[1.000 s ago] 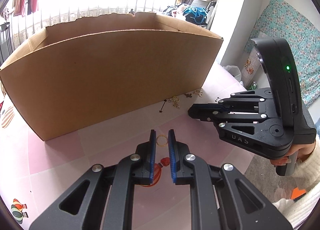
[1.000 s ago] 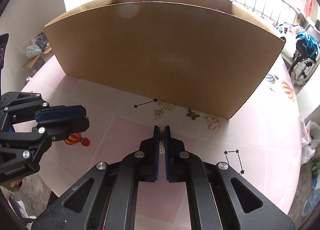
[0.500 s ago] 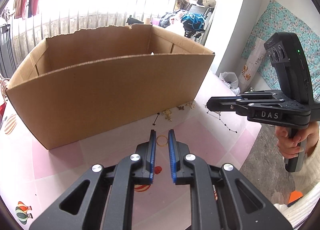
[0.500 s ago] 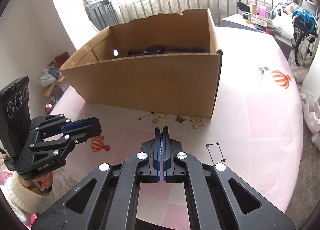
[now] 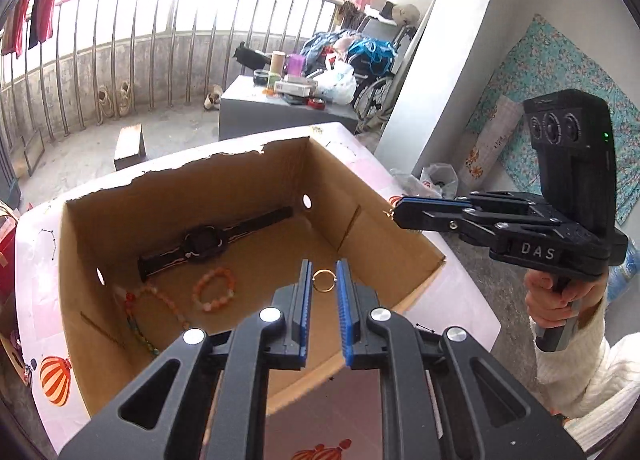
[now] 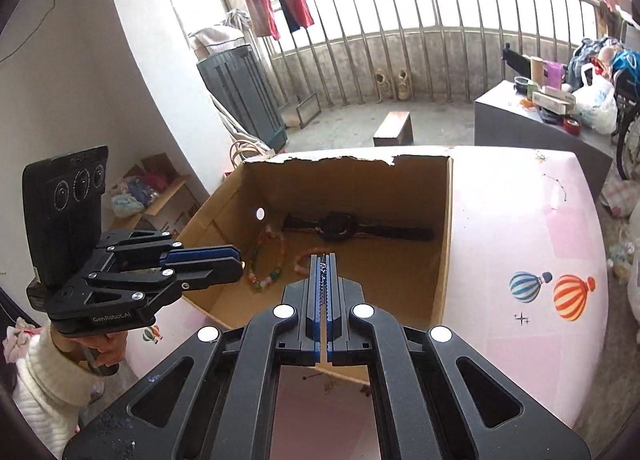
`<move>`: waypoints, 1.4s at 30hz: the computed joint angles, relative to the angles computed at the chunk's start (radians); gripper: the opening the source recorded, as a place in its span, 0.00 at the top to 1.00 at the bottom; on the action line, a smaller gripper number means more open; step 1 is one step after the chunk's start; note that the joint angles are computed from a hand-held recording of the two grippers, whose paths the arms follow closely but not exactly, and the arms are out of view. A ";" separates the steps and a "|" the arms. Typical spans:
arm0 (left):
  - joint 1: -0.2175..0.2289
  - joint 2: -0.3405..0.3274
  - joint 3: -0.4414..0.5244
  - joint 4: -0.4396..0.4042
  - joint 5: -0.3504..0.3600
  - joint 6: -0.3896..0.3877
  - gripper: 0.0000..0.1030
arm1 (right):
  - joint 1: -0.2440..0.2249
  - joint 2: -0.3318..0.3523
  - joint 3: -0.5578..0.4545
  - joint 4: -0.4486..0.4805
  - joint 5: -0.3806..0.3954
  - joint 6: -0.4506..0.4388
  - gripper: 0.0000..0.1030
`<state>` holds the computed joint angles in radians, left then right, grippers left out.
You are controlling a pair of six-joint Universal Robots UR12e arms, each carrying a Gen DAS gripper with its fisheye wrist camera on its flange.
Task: Organize jewelry
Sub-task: 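Carry both charms over the box and open the left gripper to drop the ring, then lower the gold charm into the box and open the right gripper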
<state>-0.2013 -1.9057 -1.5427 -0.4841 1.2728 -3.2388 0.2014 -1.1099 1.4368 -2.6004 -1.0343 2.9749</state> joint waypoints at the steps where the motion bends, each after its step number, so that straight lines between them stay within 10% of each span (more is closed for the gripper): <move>1: 0.014 -0.023 0.042 -0.083 -0.041 0.000 0.89 | 0.003 0.019 -0.030 0.040 -0.003 -0.008 1.00; 7: 0.044 -0.187 0.327 -0.574 -0.097 0.015 0.89 | 0.019 0.133 -0.240 0.281 -0.035 -0.002 1.00; 12: 0.038 -0.265 0.453 -0.737 -0.041 0.015 0.88 | 0.031 0.186 -0.342 0.453 -0.072 -0.031 1.00; 18: 0.017 -0.313 0.523 -0.826 0.059 0.054 0.84 | 0.050 0.184 -0.333 0.438 -0.160 -0.061 1.00; 22: 0.008 -0.318 0.523 -0.821 0.115 0.050 0.56 | 0.061 0.193 -0.352 0.481 -0.190 -0.069 0.99; 33: 0.012 -0.164 0.335 -0.671 0.232 0.110 0.54 | 0.098 0.291 -0.538 0.729 -0.278 -0.067 0.99; 42: 0.021 -0.002 0.145 -0.500 0.161 0.137 0.49 | 0.124 0.411 -0.747 0.966 -0.400 -0.037 0.82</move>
<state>-0.1803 -1.9077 -1.3973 -0.9836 1.4336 -3.1022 0.3256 -0.6985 0.6893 -1.6348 -1.4346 2.9381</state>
